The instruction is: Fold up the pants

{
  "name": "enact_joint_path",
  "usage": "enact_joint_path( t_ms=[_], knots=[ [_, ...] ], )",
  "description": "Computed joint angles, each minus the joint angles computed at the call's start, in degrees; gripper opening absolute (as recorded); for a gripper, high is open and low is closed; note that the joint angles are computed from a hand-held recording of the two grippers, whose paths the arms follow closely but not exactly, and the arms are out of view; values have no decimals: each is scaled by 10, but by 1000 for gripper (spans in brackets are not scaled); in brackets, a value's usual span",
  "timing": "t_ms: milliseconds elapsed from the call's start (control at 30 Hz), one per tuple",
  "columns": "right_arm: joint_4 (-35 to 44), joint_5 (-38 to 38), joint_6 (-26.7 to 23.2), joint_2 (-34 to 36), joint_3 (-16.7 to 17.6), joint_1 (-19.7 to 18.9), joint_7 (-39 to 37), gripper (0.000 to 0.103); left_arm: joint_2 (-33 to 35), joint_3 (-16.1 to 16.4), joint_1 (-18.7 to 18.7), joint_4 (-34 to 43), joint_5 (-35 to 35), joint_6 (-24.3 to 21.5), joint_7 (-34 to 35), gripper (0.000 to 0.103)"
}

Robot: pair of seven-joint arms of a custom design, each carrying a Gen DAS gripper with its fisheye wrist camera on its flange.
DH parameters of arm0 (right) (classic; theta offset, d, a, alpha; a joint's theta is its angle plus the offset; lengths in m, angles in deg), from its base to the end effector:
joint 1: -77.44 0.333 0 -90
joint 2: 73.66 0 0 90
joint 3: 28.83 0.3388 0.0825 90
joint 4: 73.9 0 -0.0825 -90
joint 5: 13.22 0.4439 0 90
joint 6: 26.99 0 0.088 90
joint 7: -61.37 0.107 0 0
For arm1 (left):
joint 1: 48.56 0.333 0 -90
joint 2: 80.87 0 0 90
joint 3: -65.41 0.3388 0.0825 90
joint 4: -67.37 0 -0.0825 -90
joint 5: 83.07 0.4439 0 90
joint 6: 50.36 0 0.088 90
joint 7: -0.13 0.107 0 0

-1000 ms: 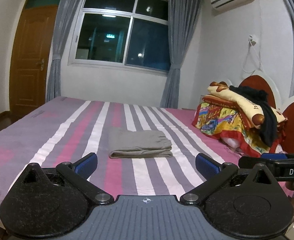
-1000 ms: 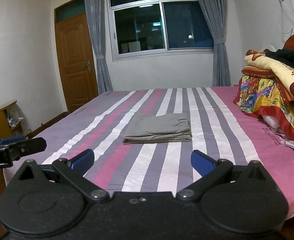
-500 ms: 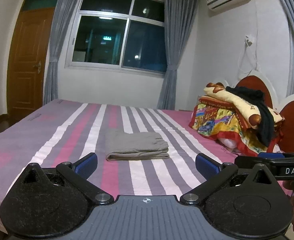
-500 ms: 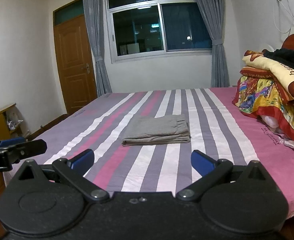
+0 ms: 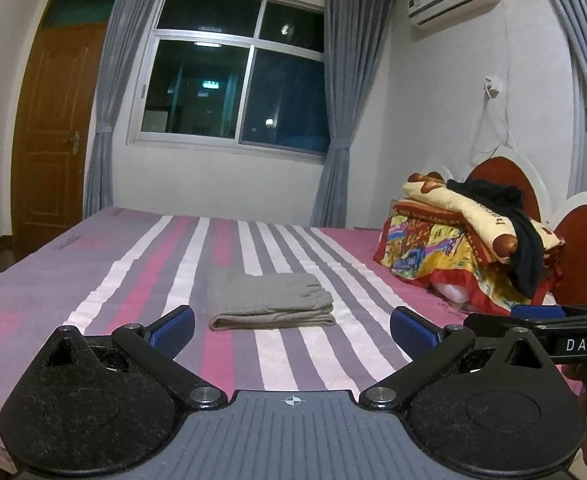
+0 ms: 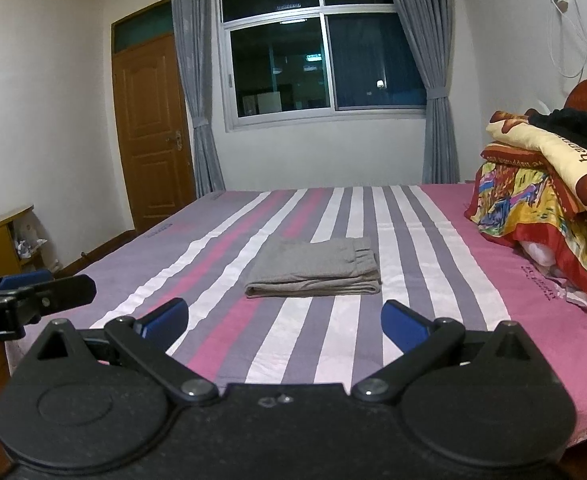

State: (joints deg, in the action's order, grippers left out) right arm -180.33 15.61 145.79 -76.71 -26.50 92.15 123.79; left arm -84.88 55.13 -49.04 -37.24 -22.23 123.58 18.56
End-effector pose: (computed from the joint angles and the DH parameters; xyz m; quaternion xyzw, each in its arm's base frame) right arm 0.6263 0.1555 0.6891 -0.6636 0.4776 -0.3184 0.4798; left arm 0.6068 -0.1873 0.6898 -0.5731 0.5369 -0.4878 0.3813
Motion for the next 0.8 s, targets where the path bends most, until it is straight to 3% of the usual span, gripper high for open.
enact_joint_path(
  t_ms=[800],
  knots=[
    [4, -11, 6, 2, 1, -1, 7, 103, -4, -2, 5, 5, 69, 7, -60, 103]
  ],
)
